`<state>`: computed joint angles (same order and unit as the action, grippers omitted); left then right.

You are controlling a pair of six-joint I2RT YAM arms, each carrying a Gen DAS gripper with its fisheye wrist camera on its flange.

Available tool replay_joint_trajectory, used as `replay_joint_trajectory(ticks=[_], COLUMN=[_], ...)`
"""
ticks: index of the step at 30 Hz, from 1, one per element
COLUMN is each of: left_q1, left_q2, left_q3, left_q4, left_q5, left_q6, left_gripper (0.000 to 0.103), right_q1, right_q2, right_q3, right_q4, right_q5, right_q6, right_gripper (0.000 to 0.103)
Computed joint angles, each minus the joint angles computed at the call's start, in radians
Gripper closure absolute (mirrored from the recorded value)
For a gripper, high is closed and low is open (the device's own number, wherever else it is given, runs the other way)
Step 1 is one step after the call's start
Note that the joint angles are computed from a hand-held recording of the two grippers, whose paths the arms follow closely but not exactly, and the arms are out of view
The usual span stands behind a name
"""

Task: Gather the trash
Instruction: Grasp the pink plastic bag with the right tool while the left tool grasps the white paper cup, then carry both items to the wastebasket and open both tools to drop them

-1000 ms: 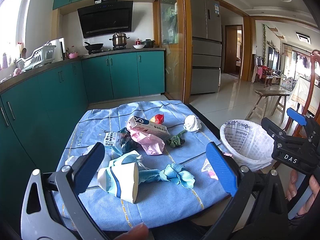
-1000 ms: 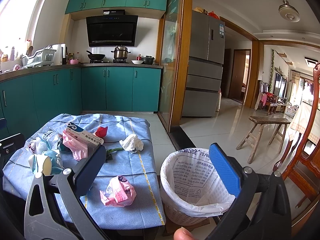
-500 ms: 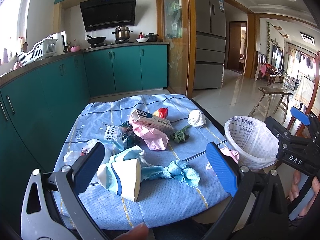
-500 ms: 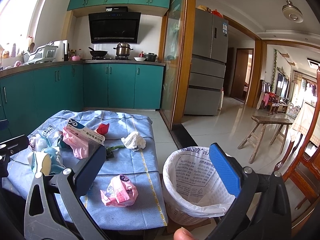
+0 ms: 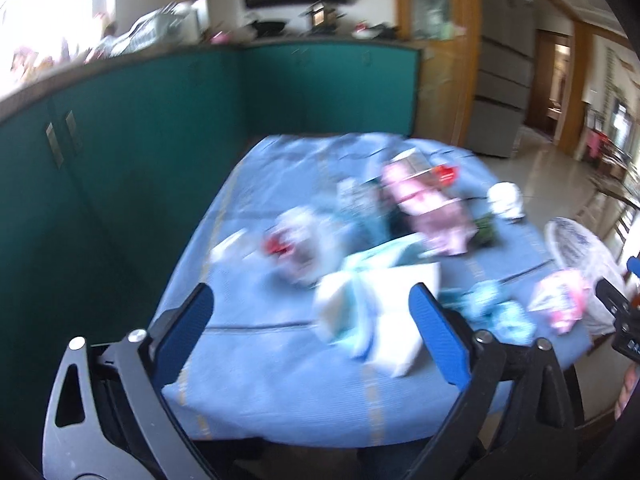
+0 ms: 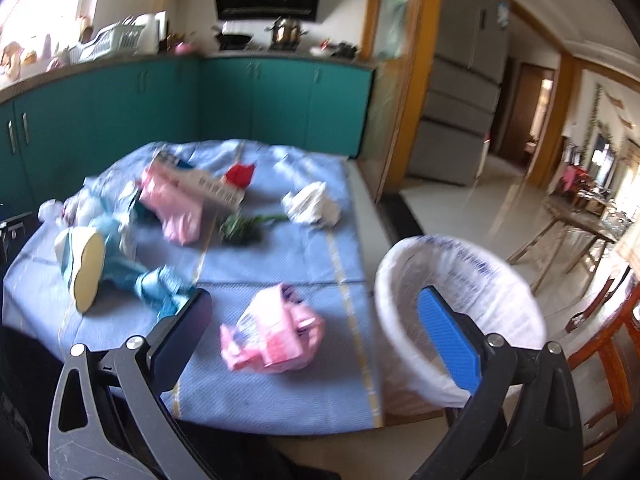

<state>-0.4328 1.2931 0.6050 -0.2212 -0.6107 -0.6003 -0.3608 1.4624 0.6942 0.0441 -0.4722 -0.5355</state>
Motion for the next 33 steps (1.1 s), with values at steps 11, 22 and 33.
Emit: replay_joint_trajectory(ticks=[11, 22, 33], left_q1=[0.156, 0.027, 0.035], left_q2=[0.058, 0.398, 0.299], left_q3=[-0.052, 0.154, 0.063], left_q4=[0.136, 0.187, 0.226], left_q5=[0.305, 0.237, 0.235], left_q6=[0.052, 0.186, 0.197], left_gripper=[0.007, 0.003, 0.021], right_q1=[0.135, 0.146, 0.116], right_q2=[0.239, 0.339, 0.339], right_q3=[0.078, 0.149, 0.176], right_q4=[0.013, 0.012, -0.039], right_q5=[0.104, 0.098, -0.004], right_q6=[0.048, 0.01, -0.016], right_gripper=[0.011, 0.011, 0.042])
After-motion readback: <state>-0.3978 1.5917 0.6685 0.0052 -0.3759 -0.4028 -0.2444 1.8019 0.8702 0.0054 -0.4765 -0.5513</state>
